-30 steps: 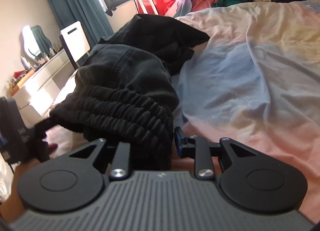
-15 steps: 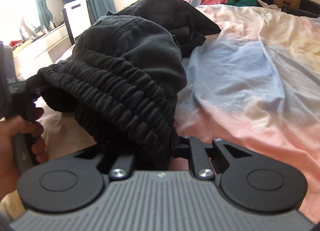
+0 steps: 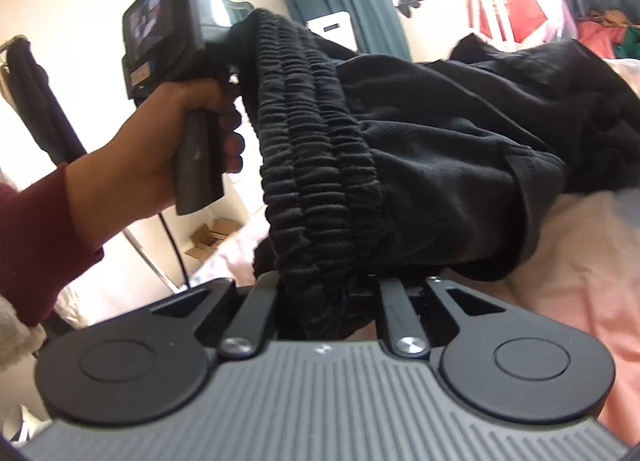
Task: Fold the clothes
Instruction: 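Lift the waistband with the right gripper and shake the sweatpants out, then lay the sweatpants flat on the bed and open the right gripper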
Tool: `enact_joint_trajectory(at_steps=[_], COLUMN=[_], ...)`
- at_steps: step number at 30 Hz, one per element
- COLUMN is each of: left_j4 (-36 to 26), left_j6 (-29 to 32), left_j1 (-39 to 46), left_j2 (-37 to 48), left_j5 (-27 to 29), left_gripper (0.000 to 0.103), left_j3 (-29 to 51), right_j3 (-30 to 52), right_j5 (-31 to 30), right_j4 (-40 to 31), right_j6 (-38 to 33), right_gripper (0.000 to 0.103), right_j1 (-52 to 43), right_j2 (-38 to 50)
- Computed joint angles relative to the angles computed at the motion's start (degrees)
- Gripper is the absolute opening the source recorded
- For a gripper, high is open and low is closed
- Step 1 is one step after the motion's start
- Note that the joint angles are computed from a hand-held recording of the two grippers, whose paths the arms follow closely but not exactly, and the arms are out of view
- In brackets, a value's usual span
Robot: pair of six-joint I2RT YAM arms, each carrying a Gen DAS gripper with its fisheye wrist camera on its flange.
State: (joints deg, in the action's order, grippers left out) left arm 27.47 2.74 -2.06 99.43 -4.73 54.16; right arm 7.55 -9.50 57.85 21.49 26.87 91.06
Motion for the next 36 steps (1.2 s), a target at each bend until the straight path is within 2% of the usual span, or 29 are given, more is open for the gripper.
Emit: enact_joint_trajectory(at_steps=[2, 4, 6, 8, 10, 12, 16, 17, 19, 20, 21, 22, 23, 24, 29, 33, 36], left_j4=[-4.3, -7.7, -11.7, -16.2, -24.0, -27.8, -29.9, -29.9, -30.2, -30.2, -29.0, -28.0, -27.0, -26.2, -20.4, -14.0, -10.2], left_j6=[2.2, 6.3, 10.5, 12.3, 11.7, 8.9, 5.2, 4.2, 2.7, 2.2, 1.6, 1.2, 1.3, 1.7, 4.7, 3.4, 2.7], left_j1=[3.6, 6.4, 8.9, 10.2, 12.1, 13.8, 16.7, 17.2, 18.3, 18.7, 18.9, 19.3, 19.9, 20.6, 24.8, 27.5, 26.1], left_j2=[2.4, 7.4, 14.9, 22.7, 32.3, 38.7, 44.8, 44.7, 43.9, 42.9, 40.9, 39.1, 37.4, 35.7, 24.8, 10.0, -4.5], left_j5=[2.8, 2.8, 2.2, 1.9, 3.0, 5.4, 9.8, 10.4, 10.9, 10.2, 8.4, 6.8, 5.3, 4.2, 2.6, 7.9, 10.5], left_gripper=[0.01, 0.012, 0.015, 0.018, 0.02, 0.021, 0.03, 0.033, 0.046, 0.062, 0.08, 0.088, 0.095, 0.096, 0.099, 0.099, 0.099], left_j3=[6.6, 15.0, 25.4, 34.5, 46.3, 52.9, 58.0, 57.5, 55.9, 54.2, 50.8, 47.6, 44.6, 41.9, 25.4, 7.9, -6.6], right_j3=[7.3, 14.3, 21.0, 28.0, 33.5, 37.7, 39.8, 39.5, 38.4, 38.3, 38.9, 38.8, 37.7, 36.2, 27.6, 18.7, 9.8], right_j5=[2.2, 2.5, 2.2, 2.0, 0.8, -0.6, -1.7, -1.8, -2.1, -2.4, -2.9, -3.4, -3.4, -3.2, 1.1, 5.4, 8.0], right_j4=[1.3, 2.8, 3.9, 3.9, 2.2, -0.1, -2.1, -2.1, -1.7, -2.3, -3.8, -4.8, -4.5, -3.5, -4.2, -5.2, -6.8], right_j6=[2.9, 6.2, 8.8, 11.3, 13.6, 14.5, 12.8, 12.4, 11.8, 11.4, 10.7, 10.0, 9.3, 8.6, 4.7, 2.6, 0.7], right_gripper=[0.013, 0.013, 0.013, 0.013, 0.013, 0.013, 0.015, 0.015, 0.019, 0.023, 0.035, 0.055, 0.067, 0.084, 0.084, 0.084, 0.084], right_j1=[5.8, 9.2, 10.5, 11.1, 10.5, 9.7, 9.2, 9.2, 9.0, 8.8, 8.5, 8.3, 8.6, 8.9, 11.8, 13.3, 11.9], right_j2=[6.1, 12.2, 18.5, 24.6, 29.9, 34.1, 36.4, 36.2, 35.4, 34.8, 34.1, 33.3, 32.4, 31.5, 22.0, 11.0, -0.3])
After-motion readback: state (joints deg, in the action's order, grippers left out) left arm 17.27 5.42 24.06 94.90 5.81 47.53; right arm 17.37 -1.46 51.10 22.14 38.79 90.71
